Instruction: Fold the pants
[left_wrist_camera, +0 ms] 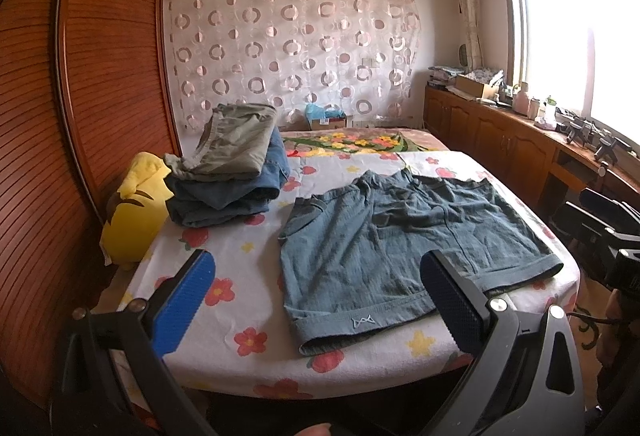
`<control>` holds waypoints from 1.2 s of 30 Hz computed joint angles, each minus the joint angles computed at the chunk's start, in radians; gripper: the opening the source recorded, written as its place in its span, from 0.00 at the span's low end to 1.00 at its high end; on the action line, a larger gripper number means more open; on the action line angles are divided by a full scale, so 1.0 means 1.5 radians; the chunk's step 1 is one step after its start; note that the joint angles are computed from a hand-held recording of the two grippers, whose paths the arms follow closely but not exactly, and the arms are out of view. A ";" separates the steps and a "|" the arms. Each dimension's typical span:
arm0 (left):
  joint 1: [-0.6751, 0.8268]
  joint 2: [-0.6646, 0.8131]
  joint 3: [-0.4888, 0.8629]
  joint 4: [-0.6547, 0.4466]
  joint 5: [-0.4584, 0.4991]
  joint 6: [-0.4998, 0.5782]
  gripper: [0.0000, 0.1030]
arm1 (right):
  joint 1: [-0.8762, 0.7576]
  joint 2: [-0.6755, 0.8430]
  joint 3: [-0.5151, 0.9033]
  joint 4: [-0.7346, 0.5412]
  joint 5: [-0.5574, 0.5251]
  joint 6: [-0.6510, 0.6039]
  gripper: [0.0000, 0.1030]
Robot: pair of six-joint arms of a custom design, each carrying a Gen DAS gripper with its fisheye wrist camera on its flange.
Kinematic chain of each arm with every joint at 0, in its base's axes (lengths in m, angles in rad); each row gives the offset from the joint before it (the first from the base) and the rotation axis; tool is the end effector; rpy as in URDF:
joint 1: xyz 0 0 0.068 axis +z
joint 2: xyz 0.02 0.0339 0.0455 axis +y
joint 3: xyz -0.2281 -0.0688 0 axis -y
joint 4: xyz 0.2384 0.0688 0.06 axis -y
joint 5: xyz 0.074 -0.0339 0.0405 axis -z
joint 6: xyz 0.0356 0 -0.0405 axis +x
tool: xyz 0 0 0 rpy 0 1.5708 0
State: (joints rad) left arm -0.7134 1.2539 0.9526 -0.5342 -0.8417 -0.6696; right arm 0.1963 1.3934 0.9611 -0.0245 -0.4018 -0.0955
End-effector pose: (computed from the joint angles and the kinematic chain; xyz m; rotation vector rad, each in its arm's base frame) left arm 0.2139 -0.1500 0.2443 -0.3105 2.0709 0.2046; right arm 0.3084 0.0755 0.2455 -0.5428 1.9456 0.4704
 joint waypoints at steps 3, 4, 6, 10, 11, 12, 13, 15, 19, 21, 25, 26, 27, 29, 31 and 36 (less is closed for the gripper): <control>-0.013 0.055 0.047 -0.012 0.001 -0.022 1.00 | -0.009 -0.016 -0.008 -0.013 -0.003 -0.005 1.00; -0.013 0.061 0.051 -0.011 0.004 -0.023 1.00 | -0.009 -0.015 -0.008 -0.013 0.002 -0.004 1.00; 0.004 0.045 0.020 0.019 0.021 -0.005 1.00 | -0.012 -0.011 -0.008 -0.013 0.002 -0.004 1.00; 0.022 0.056 0.016 0.044 0.041 0.018 1.00 | -0.018 0.012 0.001 -0.006 0.005 -0.011 1.00; 0.026 0.068 0.024 0.050 0.049 0.027 1.00 | -0.019 0.020 0.003 -0.002 0.004 -0.013 1.00; 0.030 0.063 0.018 0.055 0.054 0.033 1.00 | -0.023 0.027 0.007 -0.002 0.002 -0.016 1.00; 0.037 0.067 0.016 0.065 0.061 0.042 1.00 | -0.027 0.035 0.012 -0.002 0.001 -0.018 1.00; 0.048 0.071 0.011 0.083 0.076 0.058 1.00 | -0.034 0.048 0.021 -0.001 -0.001 -0.022 1.00; 0.069 0.095 0.014 0.113 0.107 0.087 1.00 | -0.046 0.082 0.045 -0.008 -0.006 -0.044 1.00; 0.083 0.105 0.011 0.131 0.127 0.101 1.00 | -0.053 0.101 0.061 -0.013 -0.011 -0.055 1.00; 0.108 0.132 0.019 0.161 0.166 0.125 1.00 | -0.074 0.153 0.109 -0.029 -0.035 -0.080 0.99; 0.117 0.144 0.025 0.170 0.181 0.132 1.00 | -0.079 0.167 0.121 -0.031 -0.037 -0.084 0.98; 0.123 0.151 0.028 0.174 0.191 0.137 1.00 | -0.083 0.181 0.136 -0.038 -0.040 -0.091 0.97; 0.134 0.170 0.041 0.180 0.205 0.148 1.00 | -0.094 0.215 0.175 -0.055 -0.047 -0.106 0.92; 0.141 0.182 0.049 0.184 0.214 0.155 1.00 | -0.103 0.253 0.224 -0.079 -0.047 -0.115 0.88; 0.165 0.214 0.071 0.195 0.248 0.168 1.00 | -0.124 0.375 0.394 -0.171 -0.051 -0.136 0.64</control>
State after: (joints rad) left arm -0.4663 1.5746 1.0592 -0.2414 -0.4692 -0.4172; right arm 0.0102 1.9556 1.5517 -0.2810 -0.4782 -0.2994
